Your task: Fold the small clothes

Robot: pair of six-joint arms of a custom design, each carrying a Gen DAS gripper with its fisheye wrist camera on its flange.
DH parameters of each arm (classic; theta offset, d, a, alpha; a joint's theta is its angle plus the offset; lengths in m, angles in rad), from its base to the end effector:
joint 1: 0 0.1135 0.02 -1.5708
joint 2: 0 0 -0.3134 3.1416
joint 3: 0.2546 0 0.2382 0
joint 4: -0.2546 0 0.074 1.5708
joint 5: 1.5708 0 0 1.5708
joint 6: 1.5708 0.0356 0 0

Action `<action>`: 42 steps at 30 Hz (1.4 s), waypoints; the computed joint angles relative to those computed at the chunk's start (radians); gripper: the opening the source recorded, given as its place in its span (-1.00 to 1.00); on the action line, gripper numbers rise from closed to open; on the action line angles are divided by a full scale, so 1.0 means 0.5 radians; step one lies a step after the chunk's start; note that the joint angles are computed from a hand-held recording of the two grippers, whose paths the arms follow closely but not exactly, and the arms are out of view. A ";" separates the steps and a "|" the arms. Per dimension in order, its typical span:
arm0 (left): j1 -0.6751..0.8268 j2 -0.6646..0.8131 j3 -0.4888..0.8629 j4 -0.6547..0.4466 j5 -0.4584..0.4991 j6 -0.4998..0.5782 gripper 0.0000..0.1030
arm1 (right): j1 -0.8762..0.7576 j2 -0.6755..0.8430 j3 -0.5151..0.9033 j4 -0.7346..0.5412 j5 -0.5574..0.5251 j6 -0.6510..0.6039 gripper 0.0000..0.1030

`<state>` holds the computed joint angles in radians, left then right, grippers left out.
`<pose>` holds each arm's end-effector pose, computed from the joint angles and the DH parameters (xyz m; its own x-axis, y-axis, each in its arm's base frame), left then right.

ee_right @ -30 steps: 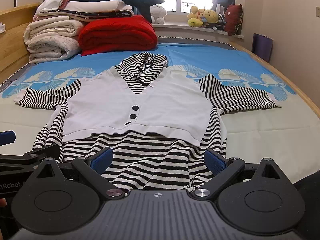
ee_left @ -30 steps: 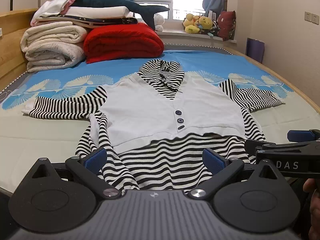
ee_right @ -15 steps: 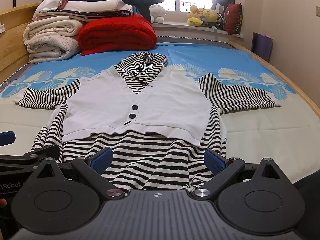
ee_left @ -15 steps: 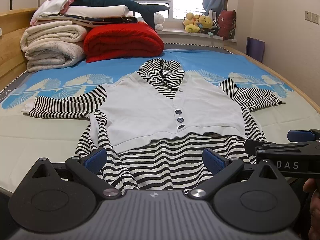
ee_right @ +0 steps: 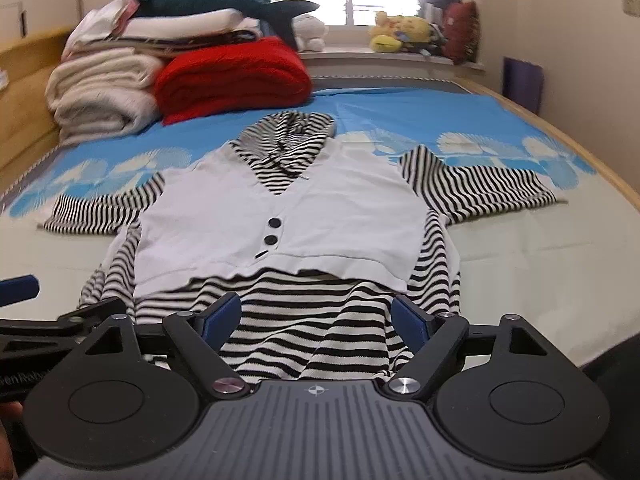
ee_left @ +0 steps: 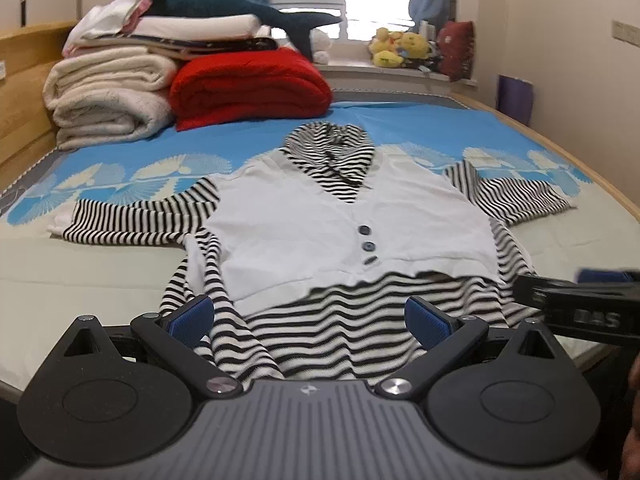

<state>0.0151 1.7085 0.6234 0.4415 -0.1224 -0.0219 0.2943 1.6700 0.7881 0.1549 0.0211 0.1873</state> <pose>0.3110 0.0090 0.1825 -0.5974 -0.0307 -0.8014 -0.1257 0.9905 0.0557 0.3120 0.0938 0.2127 -0.6761 -0.0104 -0.7367 -0.1517 0.9805 0.1254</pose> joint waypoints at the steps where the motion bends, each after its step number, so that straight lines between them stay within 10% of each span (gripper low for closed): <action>1: 0.059 0.040 0.100 -0.108 0.027 0.008 0.98 | -0.015 0.003 0.004 -0.003 -0.004 0.024 0.58; 9: 0.392 0.485 0.793 -0.615 0.148 0.116 0.98 | -0.459 0.290 0.515 -0.409 -0.322 0.050 0.50; 19: 0.623 1.073 1.335 -1.097 0.368 -0.304 0.97 | -0.674 0.905 0.958 -0.866 -0.447 0.165 0.49; 24: 0.640 1.187 1.468 -1.347 0.311 -0.304 0.45 | -0.621 1.001 1.027 -0.975 -0.397 0.139 0.49; 29: 0.641 1.071 1.310 -1.297 0.382 -0.244 -0.72 | -0.630 1.030 1.017 -1.017 -0.435 0.122 -0.69; 36: 0.609 0.847 1.039 -1.241 0.706 -0.177 -0.81 | -0.768 0.861 0.871 -0.748 -0.260 0.218 -0.89; 42: 0.662 0.865 1.070 -1.341 0.371 -0.322 -0.80 | -0.810 0.993 1.026 -1.052 -0.467 0.001 -0.83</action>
